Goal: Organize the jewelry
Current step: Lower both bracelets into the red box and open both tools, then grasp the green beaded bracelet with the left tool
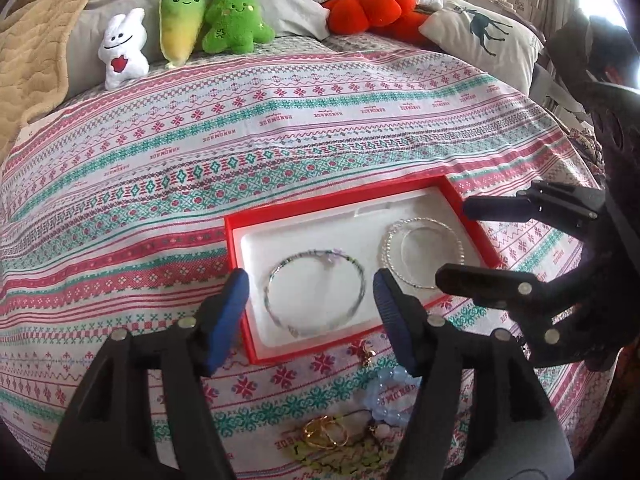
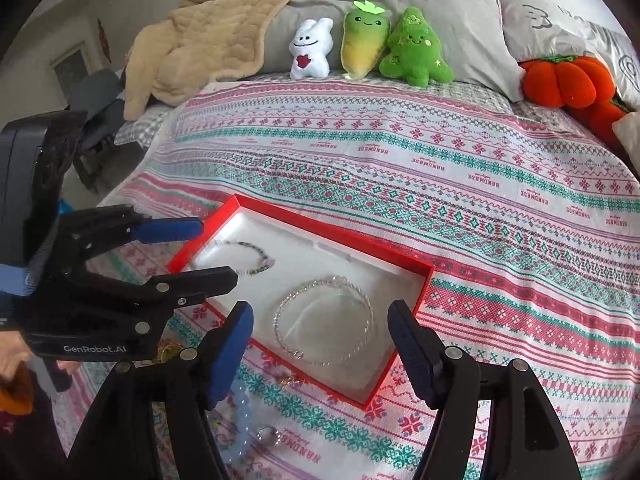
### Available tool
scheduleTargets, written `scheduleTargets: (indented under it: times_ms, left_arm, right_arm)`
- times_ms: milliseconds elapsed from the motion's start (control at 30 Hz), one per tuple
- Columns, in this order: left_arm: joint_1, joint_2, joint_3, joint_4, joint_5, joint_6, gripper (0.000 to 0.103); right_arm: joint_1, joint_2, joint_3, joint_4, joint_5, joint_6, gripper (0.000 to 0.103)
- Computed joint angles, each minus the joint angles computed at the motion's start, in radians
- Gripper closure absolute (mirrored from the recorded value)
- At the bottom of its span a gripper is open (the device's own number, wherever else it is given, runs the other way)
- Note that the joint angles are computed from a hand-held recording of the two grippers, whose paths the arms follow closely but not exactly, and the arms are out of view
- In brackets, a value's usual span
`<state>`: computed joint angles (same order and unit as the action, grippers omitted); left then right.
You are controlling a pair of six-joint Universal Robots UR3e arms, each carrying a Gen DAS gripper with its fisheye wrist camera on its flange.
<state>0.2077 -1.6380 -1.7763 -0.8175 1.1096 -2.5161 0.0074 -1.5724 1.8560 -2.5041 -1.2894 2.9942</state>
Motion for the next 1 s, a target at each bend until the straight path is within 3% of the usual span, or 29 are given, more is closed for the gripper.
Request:
scheduleTargets:
  times_ms: [300, 400, 733, 1000]
  left_arm:
    - [0.027, 0.125, -0.062, -0.068, 0.027, 0.031, 0.026]
    - [0.029, 0.173, -0.073, -0.118, 0.074, 0.011, 0.021]
    - [0.098, 0.335, -0.13, -0.339, 0.126, 0.037, 0.02]
    - [0.205, 0.441, -0.194, -0.465, 0.117, 0.106, 0.02]
  right_arm:
    - [-0.001, -0.119, 0.036, 0.075, -0.039, 0.001, 0.027]
    - [0.017, -0.146, 0.033, 0.122, -0.078, 0.005, 0.027]
    - [0.063, -0.274, 0.03, 0.341, -0.163, 0.091, 0.027]
    - [0.116, -0.359, 0.087, 0.413, -0.2, 0.144, 0.025]
